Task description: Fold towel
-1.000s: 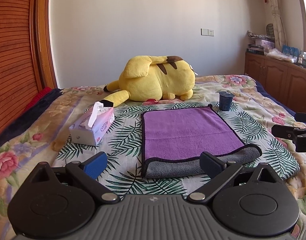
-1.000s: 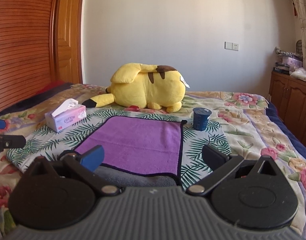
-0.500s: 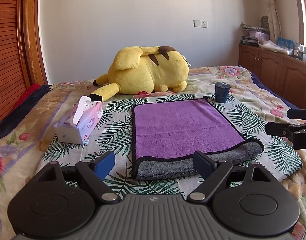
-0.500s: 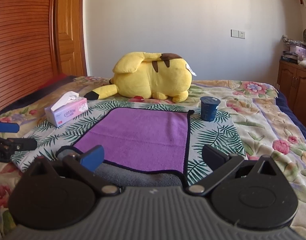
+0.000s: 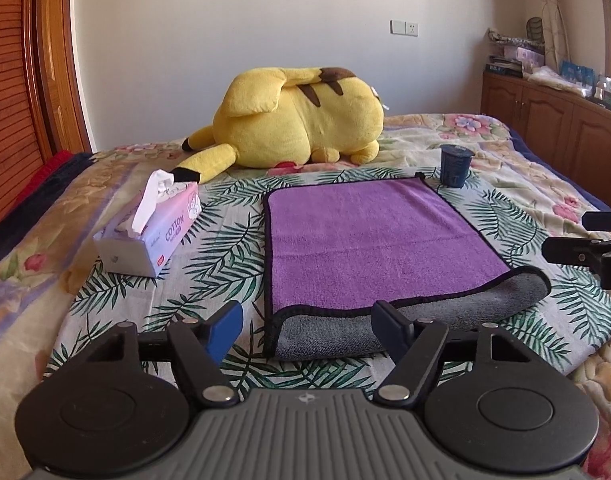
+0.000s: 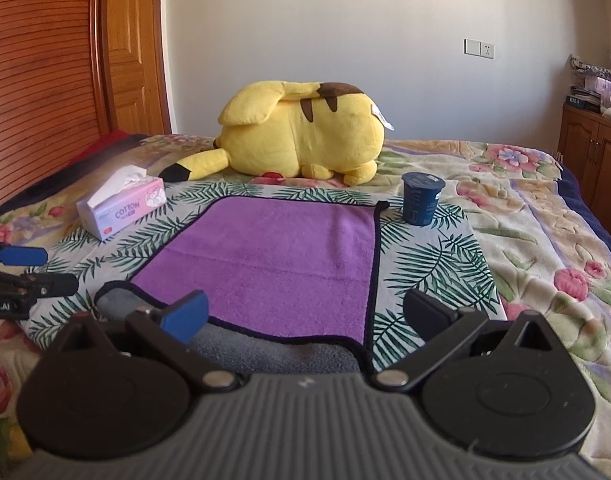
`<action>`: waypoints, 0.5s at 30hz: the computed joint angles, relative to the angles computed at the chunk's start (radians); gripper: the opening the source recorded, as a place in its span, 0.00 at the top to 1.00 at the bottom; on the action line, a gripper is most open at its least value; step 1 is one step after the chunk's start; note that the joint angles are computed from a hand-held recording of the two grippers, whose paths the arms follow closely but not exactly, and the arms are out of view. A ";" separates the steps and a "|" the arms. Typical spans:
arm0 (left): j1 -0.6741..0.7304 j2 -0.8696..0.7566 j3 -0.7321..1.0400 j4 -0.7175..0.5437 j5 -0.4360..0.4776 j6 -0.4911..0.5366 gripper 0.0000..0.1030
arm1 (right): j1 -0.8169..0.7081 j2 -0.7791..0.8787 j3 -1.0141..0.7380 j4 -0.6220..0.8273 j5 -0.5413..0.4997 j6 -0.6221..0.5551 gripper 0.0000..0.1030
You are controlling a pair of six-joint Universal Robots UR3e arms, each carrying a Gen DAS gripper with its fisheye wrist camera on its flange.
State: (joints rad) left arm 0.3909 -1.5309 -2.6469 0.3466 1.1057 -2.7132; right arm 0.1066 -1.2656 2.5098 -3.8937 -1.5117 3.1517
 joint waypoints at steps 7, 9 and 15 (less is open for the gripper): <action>-0.034 -0.139 0.087 0.019 0.036 -0.010 0.50 | -0.025 0.046 -0.042 0.037 0.028 -0.020 0.00; -0.042 -0.170 0.107 0.021 0.044 -0.009 0.50 | -0.032 0.060 -0.058 0.053 0.036 -0.025 0.00; -0.068 -0.241 0.169 0.003 0.071 -0.006 0.57 | -0.042 0.085 -0.087 0.104 0.050 -0.036 0.00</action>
